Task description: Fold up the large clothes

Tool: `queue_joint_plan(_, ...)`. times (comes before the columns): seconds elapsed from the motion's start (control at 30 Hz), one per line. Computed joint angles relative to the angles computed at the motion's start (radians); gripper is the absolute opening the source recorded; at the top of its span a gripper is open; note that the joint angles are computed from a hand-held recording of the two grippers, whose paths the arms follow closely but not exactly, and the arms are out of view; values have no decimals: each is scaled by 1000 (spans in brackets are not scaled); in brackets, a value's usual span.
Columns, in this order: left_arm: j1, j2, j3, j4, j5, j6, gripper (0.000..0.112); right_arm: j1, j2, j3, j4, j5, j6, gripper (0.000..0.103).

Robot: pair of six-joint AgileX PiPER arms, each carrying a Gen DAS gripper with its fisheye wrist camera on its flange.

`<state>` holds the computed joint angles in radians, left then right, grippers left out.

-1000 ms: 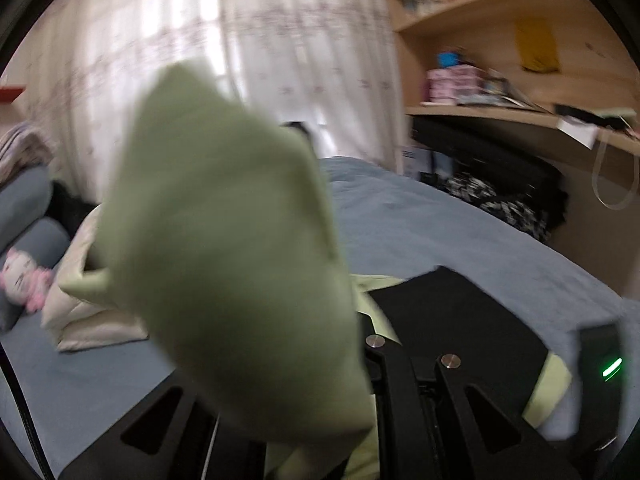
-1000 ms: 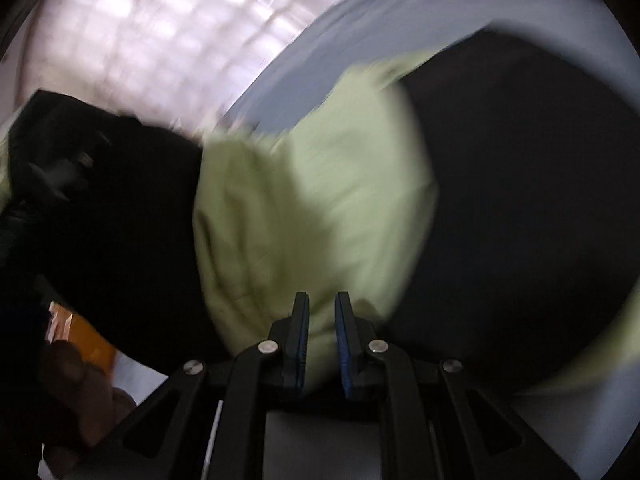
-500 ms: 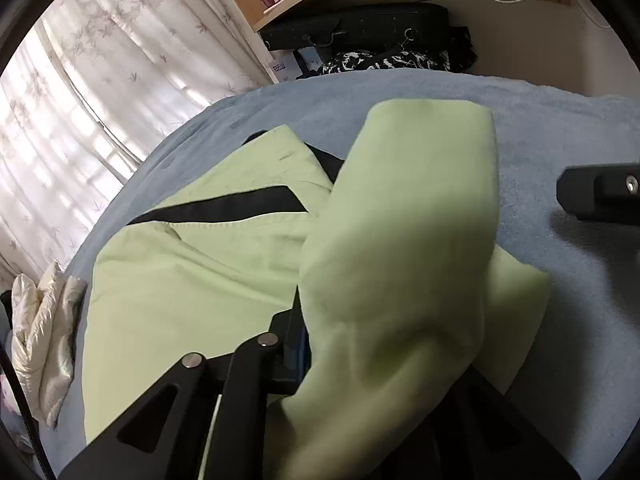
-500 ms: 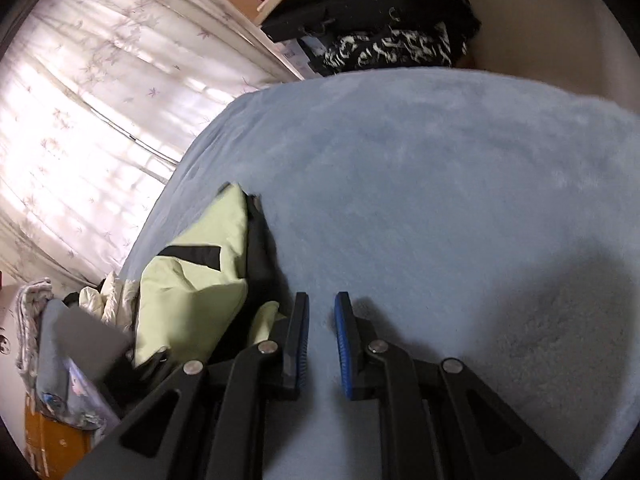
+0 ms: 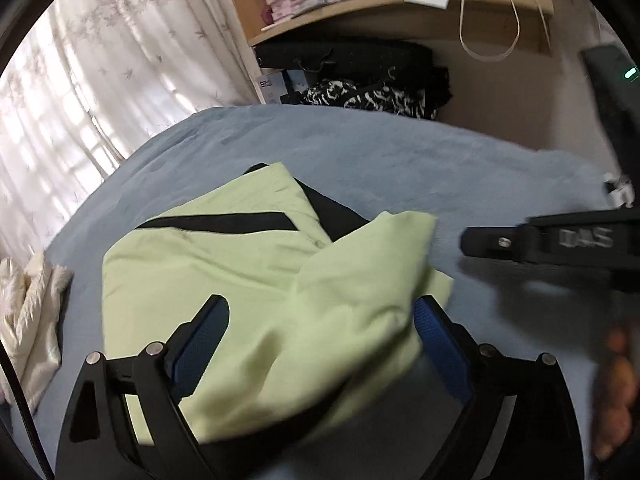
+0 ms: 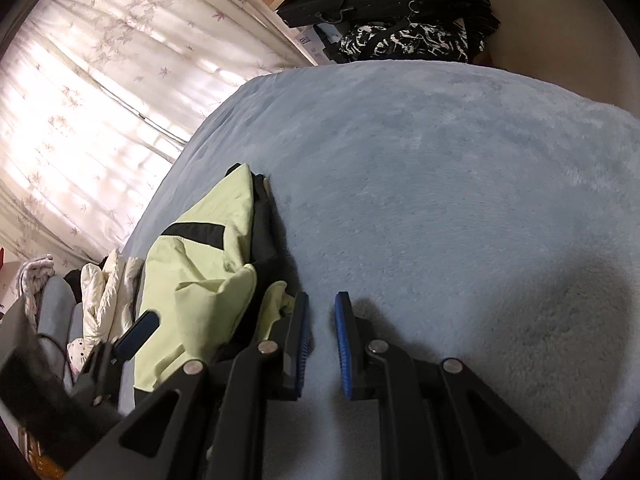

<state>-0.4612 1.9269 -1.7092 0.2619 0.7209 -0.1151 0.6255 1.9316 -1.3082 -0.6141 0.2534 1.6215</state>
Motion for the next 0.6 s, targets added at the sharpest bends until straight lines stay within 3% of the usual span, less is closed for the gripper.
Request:
queue_joint_plan(0.13, 79, -135, 100, -61, 3, -27, 93, 6, -15, -50, 112, 37, -155, 15)
queue_joint_plan(0.2, 149, -158, 97, -107, 39, -47, 93, 6, -16, -88, 181, 46, -249, 29)
queue_joint_plan(0.27, 240, -159, 81, -180, 85, -63, 93, -3, -6, -143, 290, 49, -396, 32)
queue_joint_plan(0.37, 370, -117, 47, -293, 157, -82, 92, -27, 65, -312, 511, 127, -689, 32)
queue_joint_plan(0.47, 450, -82, 46, -426, 203, -20, 91, -86, 221, -586, 796, 312, -979, 32)
queue_joint_plan(0.6, 459, -57, 93, -489, 209, 46, 91, -144, 480, -986, 944, 590, -1103, 32)
